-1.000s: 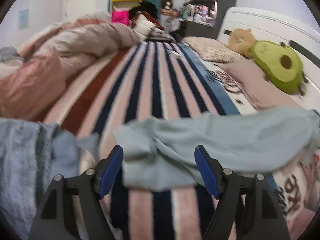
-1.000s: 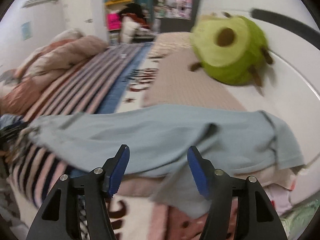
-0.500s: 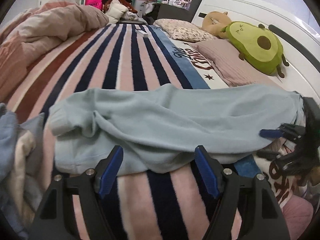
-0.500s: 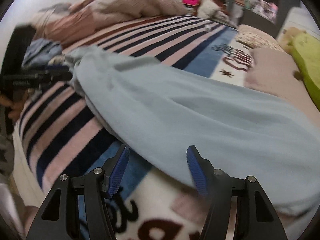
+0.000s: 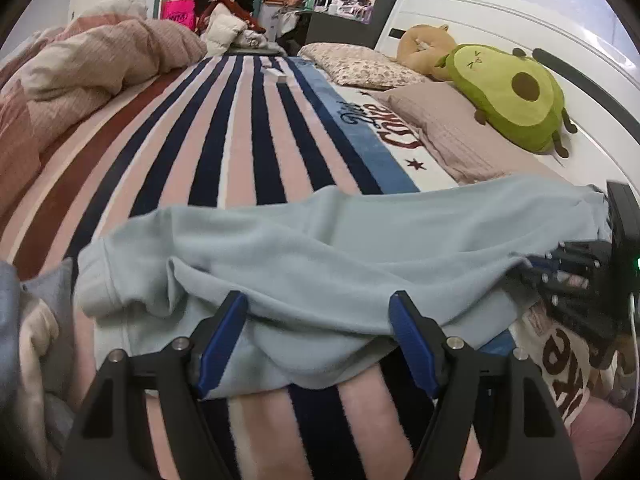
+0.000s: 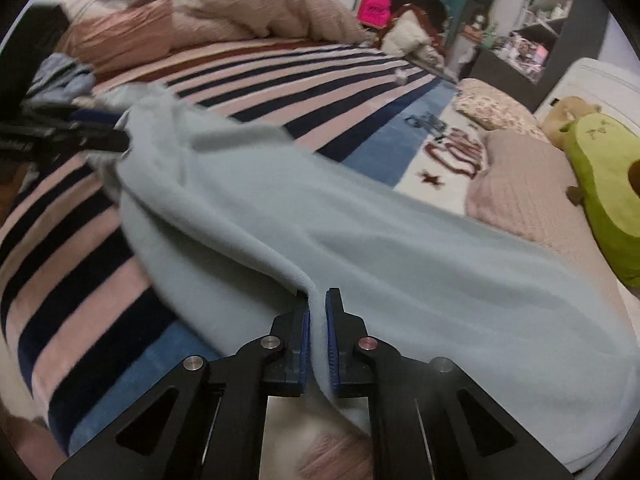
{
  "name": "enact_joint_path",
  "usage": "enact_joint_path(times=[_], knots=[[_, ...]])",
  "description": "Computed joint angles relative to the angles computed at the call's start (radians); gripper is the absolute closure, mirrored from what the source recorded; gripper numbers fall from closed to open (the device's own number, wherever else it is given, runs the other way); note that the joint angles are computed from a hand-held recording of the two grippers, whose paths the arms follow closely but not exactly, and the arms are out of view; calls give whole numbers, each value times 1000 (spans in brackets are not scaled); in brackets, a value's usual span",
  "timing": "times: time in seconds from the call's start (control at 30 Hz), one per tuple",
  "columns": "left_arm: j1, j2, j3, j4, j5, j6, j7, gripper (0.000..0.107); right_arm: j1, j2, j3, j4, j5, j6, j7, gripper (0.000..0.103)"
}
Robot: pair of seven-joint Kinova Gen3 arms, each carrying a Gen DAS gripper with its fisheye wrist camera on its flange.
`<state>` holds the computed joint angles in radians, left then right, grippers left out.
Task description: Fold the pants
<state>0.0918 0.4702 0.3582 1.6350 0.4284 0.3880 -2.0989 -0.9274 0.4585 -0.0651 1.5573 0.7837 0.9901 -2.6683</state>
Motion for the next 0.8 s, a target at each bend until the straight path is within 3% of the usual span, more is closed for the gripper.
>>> enact_joint_path(times=[0.23, 0.4, 0.5, 0.6, 0.63, 0.67, 0.8], knots=[[26, 26, -31, -55, -25, 5, 13, 37, 49, 15, 31, -72, 7, 24, 7, 101], [57, 65, -60, -99, -69, -1, 57, 37, 142, 55, 53, -152, -66, 16, 69, 101], [98, 88, -111, -130, -114, 7, 120, 37, 196, 91, 60, -194, -133, 7, 118, 100], [96, 100, -115, -139, -141, 17, 152, 37, 233, 106, 56, -204, -217, -15, 157, 86], [98, 96, -118, -131, -149, 13, 160, 37, 228, 96, 64, -187, -223, -32, 146, 73], [99, 88, -121, -119, -158, 5, 167, 37, 219, 87, 74, -173, -219, -43, 134, 68], [42, 58, -69, -73, -154, 5, 134, 38, 194, 6, 76, -84, -205, -121, 59, 68]])
